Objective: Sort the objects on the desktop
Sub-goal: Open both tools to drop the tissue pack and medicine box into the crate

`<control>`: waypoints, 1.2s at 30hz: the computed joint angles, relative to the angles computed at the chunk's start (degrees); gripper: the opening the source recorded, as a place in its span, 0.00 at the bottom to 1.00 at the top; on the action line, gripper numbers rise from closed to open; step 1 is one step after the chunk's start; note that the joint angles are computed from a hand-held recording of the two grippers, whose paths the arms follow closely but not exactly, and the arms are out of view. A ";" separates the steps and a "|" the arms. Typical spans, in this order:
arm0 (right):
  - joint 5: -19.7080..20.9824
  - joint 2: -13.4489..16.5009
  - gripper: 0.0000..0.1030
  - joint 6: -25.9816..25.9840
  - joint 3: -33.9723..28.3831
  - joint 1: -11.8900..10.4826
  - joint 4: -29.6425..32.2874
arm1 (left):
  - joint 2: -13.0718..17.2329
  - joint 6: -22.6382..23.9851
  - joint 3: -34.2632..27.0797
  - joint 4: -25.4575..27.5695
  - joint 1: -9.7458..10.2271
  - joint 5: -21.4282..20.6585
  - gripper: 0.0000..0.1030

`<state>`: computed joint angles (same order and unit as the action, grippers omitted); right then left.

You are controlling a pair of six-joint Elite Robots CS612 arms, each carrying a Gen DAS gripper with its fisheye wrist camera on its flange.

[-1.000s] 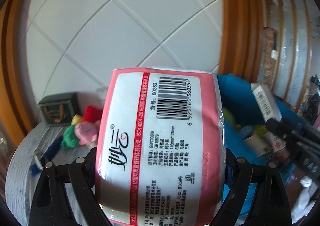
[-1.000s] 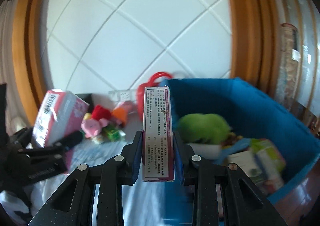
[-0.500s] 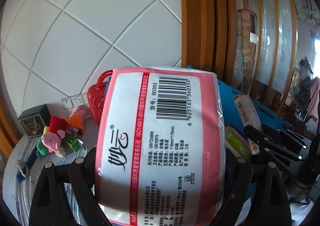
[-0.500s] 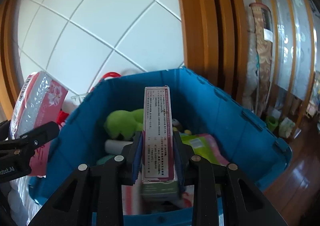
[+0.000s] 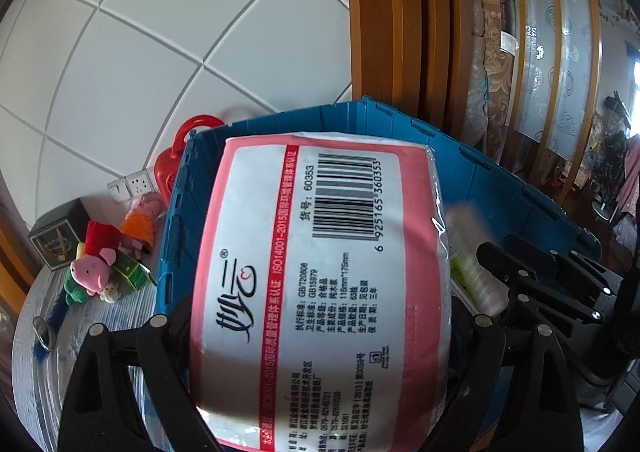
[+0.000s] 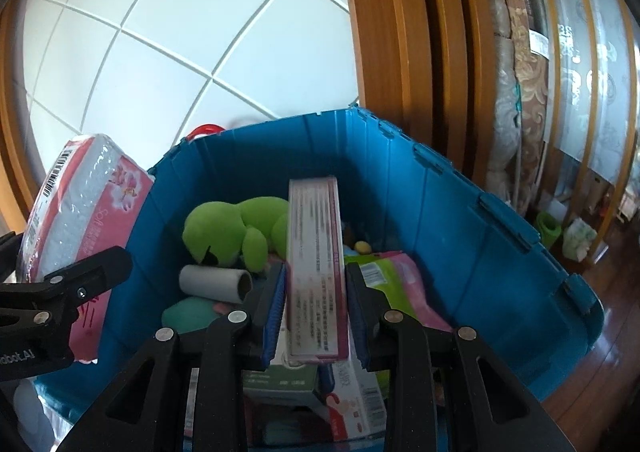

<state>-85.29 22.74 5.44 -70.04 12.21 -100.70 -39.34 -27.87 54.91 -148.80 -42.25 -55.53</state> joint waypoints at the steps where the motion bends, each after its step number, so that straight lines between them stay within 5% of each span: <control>1: 0.25 -0.02 0.37 0.12 -0.01 -0.08 -0.01 | 0.04 -0.20 -0.08 0.15 0.01 0.00 0.89; 4: 0.46 0.04 0.50 0.30 -0.28 -0.28 -0.40 | -0.20 -0.05 0.34 -0.26 -0.02 -0.42 0.89; 10: 1.31 0.52 0.58 0.65 -1.51 -0.70 -0.91 | 0.32 0.80 -0.53 -0.05 -0.14 0.00 0.89; 13: 1.33 0.62 0.75 0.36 -1.92 -0.73 -0.98 | 0.76 0.77 -1.46 1.45 -0.11 -0.39 0.89; 19: -0.48 0.98 0.91 0.99 -2.96 -0.84 -0.70 | 0.75 0.20 -1.66 2.85 -0.18 0.45 0.89; 28: -0.45 0.94 0.93 0.68 -3.21 -0.74 -1.62 | 0.24 1.12 -0.12 -0.75 -0.17 -0.17 0.90; 34: -0.50 1.09 0.94 1.32 -3.40 -0.89 -1.56 | 0.58 -1.73 -1.77 4.46 0.29 -1.60 0.90; 36: -0.50 1.11 0.94 1.50 -3.49 -0.94 -1.34 | 0.19 -1.05 -0.76 2.10 0.08 -1.66 0.90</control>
<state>-85.79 23.85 6.94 -73.53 11.27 -102.04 -39.16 -28.91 54.15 -146.70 -42.17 -57.19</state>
